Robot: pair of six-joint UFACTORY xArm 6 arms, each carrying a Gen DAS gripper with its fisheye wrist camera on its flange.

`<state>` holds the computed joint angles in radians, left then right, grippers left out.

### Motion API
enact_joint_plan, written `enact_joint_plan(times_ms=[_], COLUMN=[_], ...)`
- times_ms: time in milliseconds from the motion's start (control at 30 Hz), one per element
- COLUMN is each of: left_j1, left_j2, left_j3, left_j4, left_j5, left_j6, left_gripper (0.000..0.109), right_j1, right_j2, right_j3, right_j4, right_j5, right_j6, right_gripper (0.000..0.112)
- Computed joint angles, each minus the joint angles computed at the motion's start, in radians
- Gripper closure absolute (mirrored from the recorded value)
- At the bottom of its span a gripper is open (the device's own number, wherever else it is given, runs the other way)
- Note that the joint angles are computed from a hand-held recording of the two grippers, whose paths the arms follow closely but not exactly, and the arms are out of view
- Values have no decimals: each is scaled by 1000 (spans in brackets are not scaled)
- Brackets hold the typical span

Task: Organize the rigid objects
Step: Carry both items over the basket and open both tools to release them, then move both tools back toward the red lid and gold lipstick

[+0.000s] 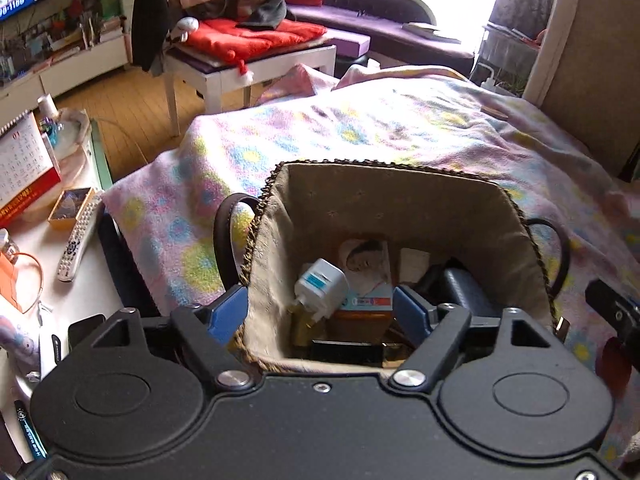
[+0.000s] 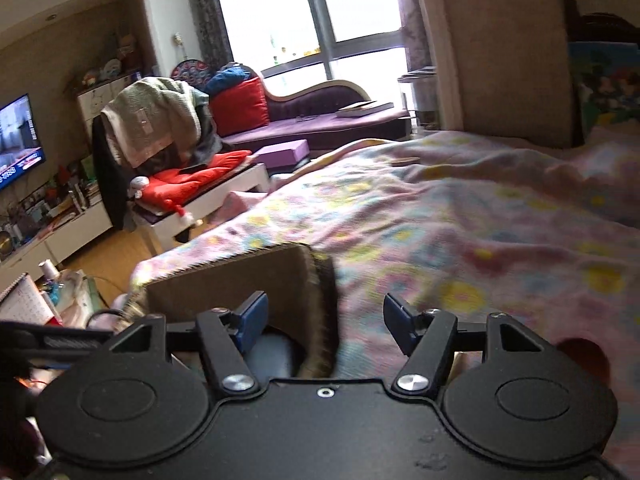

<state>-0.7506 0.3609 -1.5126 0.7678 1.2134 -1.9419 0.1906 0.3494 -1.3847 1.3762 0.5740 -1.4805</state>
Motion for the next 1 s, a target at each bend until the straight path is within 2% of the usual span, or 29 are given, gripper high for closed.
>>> enact_joint_plan(times_ms=[300,467,633,800,1000], left_j1=[-81,-104,-108,-86,-43], left_j2=[121,224,324,430,449], left_j3=[-157,-256,-347,-471,-459], left_j4=[60,44,23,-35,-150], left_j5=[22,-14,-85,-124,-237], left_j6=[52,134,246,430,487], left_gripper=[22,21,21,21,21], right_j1=[-106,-167,-219,-241,-230], right_j2=[-16,17,64,128,177], right_j3=[85,99,106,75,26], right_j4=[160,260,344,388,422], right_j5=[-84,-146,-185,-221,-233], right_j6=[-250,-409,-528,-563,-574], right_gripper=[34,30,26,25,20])
